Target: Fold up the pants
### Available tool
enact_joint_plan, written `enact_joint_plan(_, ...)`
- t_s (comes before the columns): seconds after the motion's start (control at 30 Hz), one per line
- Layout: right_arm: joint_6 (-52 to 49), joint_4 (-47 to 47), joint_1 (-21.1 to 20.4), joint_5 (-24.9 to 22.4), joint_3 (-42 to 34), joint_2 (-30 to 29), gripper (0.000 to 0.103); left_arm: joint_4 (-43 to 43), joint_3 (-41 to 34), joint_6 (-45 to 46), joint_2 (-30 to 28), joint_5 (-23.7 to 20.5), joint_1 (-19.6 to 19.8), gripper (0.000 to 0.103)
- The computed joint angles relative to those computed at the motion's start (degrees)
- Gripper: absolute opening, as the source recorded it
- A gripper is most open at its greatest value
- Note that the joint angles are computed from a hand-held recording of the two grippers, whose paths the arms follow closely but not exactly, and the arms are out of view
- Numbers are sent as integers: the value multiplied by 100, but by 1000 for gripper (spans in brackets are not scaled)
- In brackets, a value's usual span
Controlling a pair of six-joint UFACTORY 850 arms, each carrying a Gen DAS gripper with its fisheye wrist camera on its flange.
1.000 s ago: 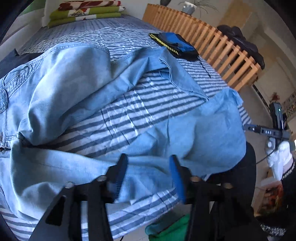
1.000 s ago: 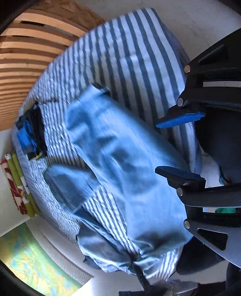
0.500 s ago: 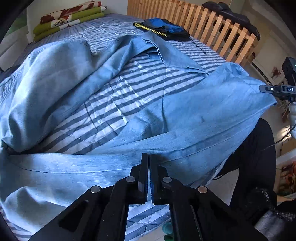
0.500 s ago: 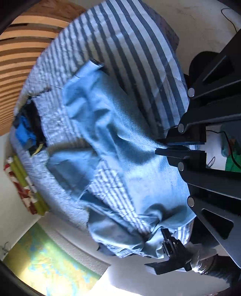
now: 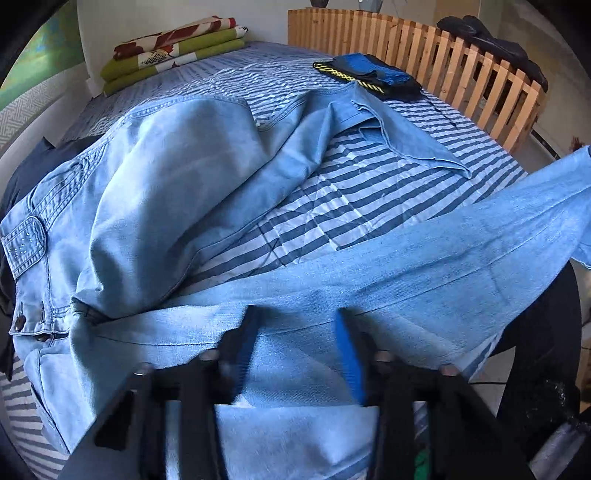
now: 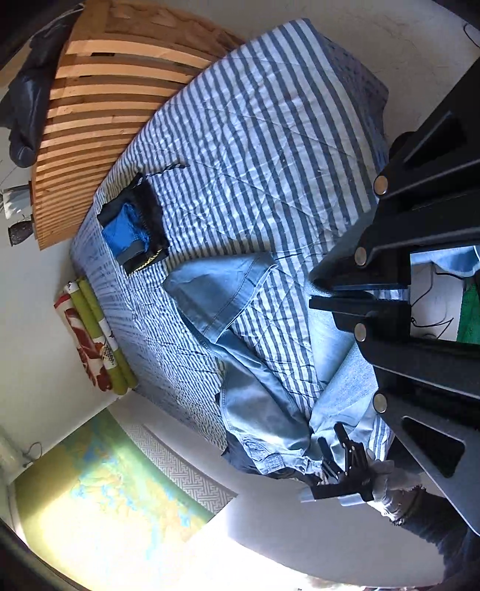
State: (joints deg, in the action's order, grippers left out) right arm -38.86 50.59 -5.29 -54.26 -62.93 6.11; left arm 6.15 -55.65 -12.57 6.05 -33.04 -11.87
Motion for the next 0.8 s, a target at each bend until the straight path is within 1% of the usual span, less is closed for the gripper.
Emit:
enact_joint_plan(0.07, 154, -109, 71, 11, -331, -337, 2, 520, -160, -608, -263, 23, -38, 24)
enact_joint_plan(0.13, 457, -387, 270, 136, -931, -979, 3, 1218, -375, -1418, -556, 49, -46, 24)
enact_joint_plan(0.17, 639, -624, 412, 291, -1283, -1369, 3, 1425, -507, -1747, -716, 28, -22, 24)
enact_joint_plan(0.23, 855, -1425, 748, 637, -1967, -2127, 8, 1348, -756, -1903, -948, 20, 88, 24)
enact_joint_plan(0.27, 1198, -1906, 894, 911, -2237, -2480, 9, 1339, -832, -1974, -984, 21, 113, 24)
enact_joint_plan(0.3, 1402, -2146, 968, 1072, -2460, -2797, 13, 1340, -872, -2018, -975, 47, 123, 24)
enact_joint_plan(0.33, 1458, -2147, 989, 998, -2650, -3004, 15, 1298, -879, -1953, -928, 104, 125, 24)
enact_joint_plan(0.37, 1288, -1907, 964, 904, -2712, -3095, 15, 1340, -875, -1932, -877, 110, 111, 24)
enact_joint_plan(0.4, 975, -1564, 911, 893, -2649, -3103, 15, 1482, -867, -1995, -825, 81, 88, 24)
enact_joint_plan(0.47, 582, -1218, 835, 1091, -2342, -2903, 20, 1675, -839, -2079, -724, 12, 41, 24)
enact_joint_plan(0.5, 264, -982, 780, 1349, -2058, -2693, 26, 1720, -802, -2136, -661, 2, 31, 24)
enact_joint_plan(0.53, -28, -791, 747, 1593, -1824, -2496, 36, 1616, -766, -2060, -600, 25, 39, 24)
enact_joint_plan(0.57, -560, -468, 686, 1975, -1460, -2210, 41, 1406, -750, -1895, -568, 52, 41, 24)
enact_joint_plan(0.6, -965, -234, 685, 2257, -1197, -1986, 45, 1078, -711, -1626, -518, 102, 58, 24)
enact_joint_plan(0.63, -1394, -53, 653, 2365, -982, -1801, 45, 846, -672, -1442, -472, 133, 59, 24)
enact_joint_plan(0.67, -1624, -86, 623, 2254, -864, -1694, 45, 713, -644, -1357, -440, 124, 30, 24)
enact_joint_plan(0.7, -1768, -204, 585, 1961, -781, -1637, 45, 631, -616, -1311, -418, 111, -14, 24)
enact_joint_plan(0.73, -1840, -296, 586, 1805, -701, -1591, 45, 528, -590, -1235, -410, 113, -63, 24)
enact_joint_plan(0.8, -2162, -428, 686, 1777, -389, -1436, 45, 361, -546, -1145, -425, 102, -166, 24)
